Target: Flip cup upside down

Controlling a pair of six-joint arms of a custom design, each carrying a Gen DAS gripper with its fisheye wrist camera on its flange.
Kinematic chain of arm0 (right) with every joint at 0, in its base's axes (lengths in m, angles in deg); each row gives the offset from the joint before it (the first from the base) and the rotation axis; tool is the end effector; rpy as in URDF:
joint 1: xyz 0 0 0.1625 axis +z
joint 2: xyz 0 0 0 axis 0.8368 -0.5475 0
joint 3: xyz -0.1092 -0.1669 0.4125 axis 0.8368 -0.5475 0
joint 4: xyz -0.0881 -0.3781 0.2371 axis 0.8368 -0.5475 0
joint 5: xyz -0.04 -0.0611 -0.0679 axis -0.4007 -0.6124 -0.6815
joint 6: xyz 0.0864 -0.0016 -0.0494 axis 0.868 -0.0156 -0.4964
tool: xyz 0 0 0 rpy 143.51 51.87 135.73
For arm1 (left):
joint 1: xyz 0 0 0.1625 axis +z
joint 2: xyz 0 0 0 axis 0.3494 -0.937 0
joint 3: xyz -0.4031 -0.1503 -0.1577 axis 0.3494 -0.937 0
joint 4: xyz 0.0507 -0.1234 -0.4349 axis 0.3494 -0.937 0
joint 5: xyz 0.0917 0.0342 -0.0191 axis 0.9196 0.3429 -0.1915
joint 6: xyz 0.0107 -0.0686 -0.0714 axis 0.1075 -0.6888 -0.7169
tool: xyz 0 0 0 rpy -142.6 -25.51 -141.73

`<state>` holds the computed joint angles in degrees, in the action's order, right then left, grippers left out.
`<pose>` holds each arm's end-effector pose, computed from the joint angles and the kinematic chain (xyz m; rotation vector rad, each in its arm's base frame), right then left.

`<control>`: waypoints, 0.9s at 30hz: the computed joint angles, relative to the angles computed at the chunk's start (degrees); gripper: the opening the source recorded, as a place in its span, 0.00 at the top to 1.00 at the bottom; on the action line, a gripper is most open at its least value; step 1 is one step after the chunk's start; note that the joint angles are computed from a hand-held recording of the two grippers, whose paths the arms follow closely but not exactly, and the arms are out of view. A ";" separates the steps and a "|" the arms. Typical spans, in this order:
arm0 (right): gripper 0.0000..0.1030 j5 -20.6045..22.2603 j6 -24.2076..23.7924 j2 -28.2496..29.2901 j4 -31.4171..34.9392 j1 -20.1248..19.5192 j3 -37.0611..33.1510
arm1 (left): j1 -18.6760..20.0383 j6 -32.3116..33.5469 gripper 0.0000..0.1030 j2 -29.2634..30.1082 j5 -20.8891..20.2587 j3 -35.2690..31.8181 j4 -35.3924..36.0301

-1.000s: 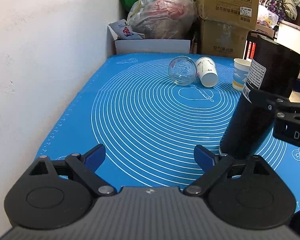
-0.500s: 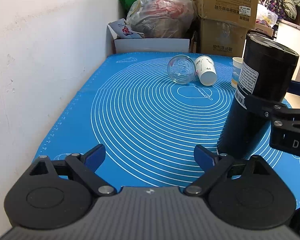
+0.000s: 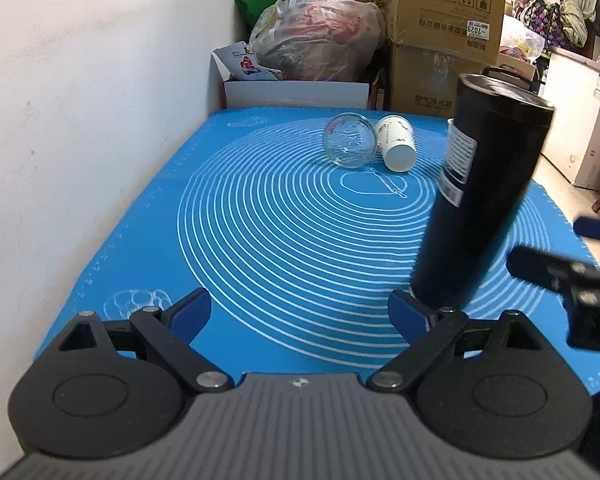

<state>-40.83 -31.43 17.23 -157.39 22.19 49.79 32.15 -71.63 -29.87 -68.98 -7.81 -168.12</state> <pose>-0.0135 -0.8262 0.2608 1.0882 -2.3356 1.0140 -0.3165 -0.7854 -0.0770 0.1466 2.0309 -1.0908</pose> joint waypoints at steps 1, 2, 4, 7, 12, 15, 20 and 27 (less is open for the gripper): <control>0.07 -0.28 0.84 -0.77 0.48 -0.22 0.74 | -0.18 -0.68 0.08 -0.15 -0.03 0.48 0.05; 0.07 -0.57 1.48 -1.56 0.56 -0.49 1.62 | -0.40 -1.49 0.08 -0.45 -0.21 1.19 0.32; 0.07 -2.28 2.35 -2.93 0.06 -0.74 3.21 | -0.82 -2.72 0.08 -1.10 -0.85 2.54 1.31; 0.07 -4.48 3.47 -4.93 -0.44 -1.17 5.46 | -1.49 -2.64 0.08 -1.18 -0.80 3.43 1.75; 0.07 -7.01 3.89 -7.42 -0.47 -1.79 8.11 | -2.69 -2.62 0.08 -1.28 -0.81 4.79 2.69; 0.07 -8.16 4.19 -8.41 -0.05 -1.96 8.94 | -3.19 -2.59 0.08 -1.48 -1.14 5.68 2.68; 0.07 -8.90 3.96 -9.66 1.13 -2.13 9.93 | -3.63 -3.05 0.08 -1.82 -1.58 6.56 3.08; 0.07 -8.70 3.80 -10.53 0.88 -2.38 10.80 | -3.98 -2.32 0.08 -1.91 -2.00 6.97 2.70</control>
<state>-49.52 -27.63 6.70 -156.51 19.81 60.59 28.17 -73.95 -31.78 -70.98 -0.84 -165.42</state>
